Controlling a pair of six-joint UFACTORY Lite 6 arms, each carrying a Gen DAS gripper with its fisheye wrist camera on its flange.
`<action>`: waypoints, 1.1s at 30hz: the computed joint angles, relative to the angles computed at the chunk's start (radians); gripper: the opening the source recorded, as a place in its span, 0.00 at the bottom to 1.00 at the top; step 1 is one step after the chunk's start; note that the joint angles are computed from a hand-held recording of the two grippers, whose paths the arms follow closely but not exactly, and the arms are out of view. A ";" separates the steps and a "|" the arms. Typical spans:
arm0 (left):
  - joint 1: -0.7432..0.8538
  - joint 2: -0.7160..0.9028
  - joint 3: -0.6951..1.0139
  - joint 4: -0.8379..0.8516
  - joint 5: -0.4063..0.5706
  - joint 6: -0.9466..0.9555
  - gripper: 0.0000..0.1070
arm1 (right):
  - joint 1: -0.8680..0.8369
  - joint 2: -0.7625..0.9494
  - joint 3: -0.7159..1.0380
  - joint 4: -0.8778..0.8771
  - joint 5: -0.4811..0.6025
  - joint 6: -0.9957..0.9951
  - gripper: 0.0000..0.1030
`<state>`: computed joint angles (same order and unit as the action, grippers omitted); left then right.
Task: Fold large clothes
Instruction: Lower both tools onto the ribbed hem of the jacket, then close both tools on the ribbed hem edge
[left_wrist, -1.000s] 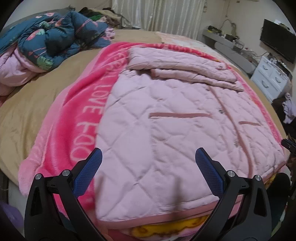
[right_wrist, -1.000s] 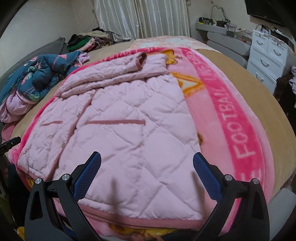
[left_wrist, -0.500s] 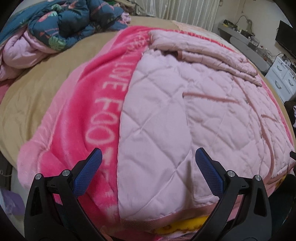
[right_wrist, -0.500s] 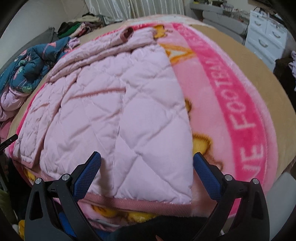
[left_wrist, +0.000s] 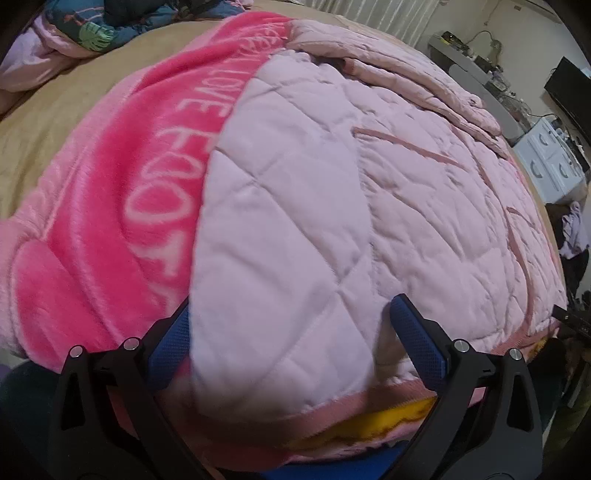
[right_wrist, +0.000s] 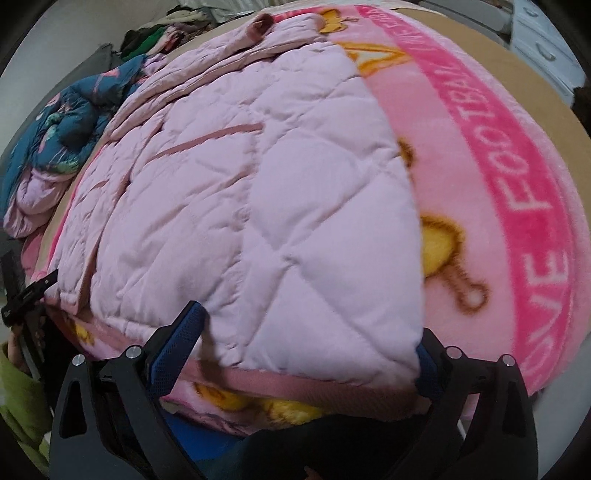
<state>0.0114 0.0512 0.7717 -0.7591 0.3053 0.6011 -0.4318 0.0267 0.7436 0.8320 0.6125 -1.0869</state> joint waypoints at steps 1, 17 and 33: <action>-0.006 -0.001 -0.004 -0.004 -0.004 0.002 0.88 | -0.008 -0.018 -0.014 0.020 0.010 -0.031 0.87; -0.030 -0.072 -0.021 -0.213 -0.026 0.182 0.19 | -0.103 0.053 0.054 0.034 0.161 -0.106 0.63; -0.046 -0.143 0.086 -0.199 0.015 0.182 0.10 | -0.241 -0.136 0.035 0.293 0.370 -0.296 0.16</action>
<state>-0.0343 -0.0913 0.8576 -0.9576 0.3205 0.7828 -0.6727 -0.1091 0.7787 1.1254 0.9822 -1.3826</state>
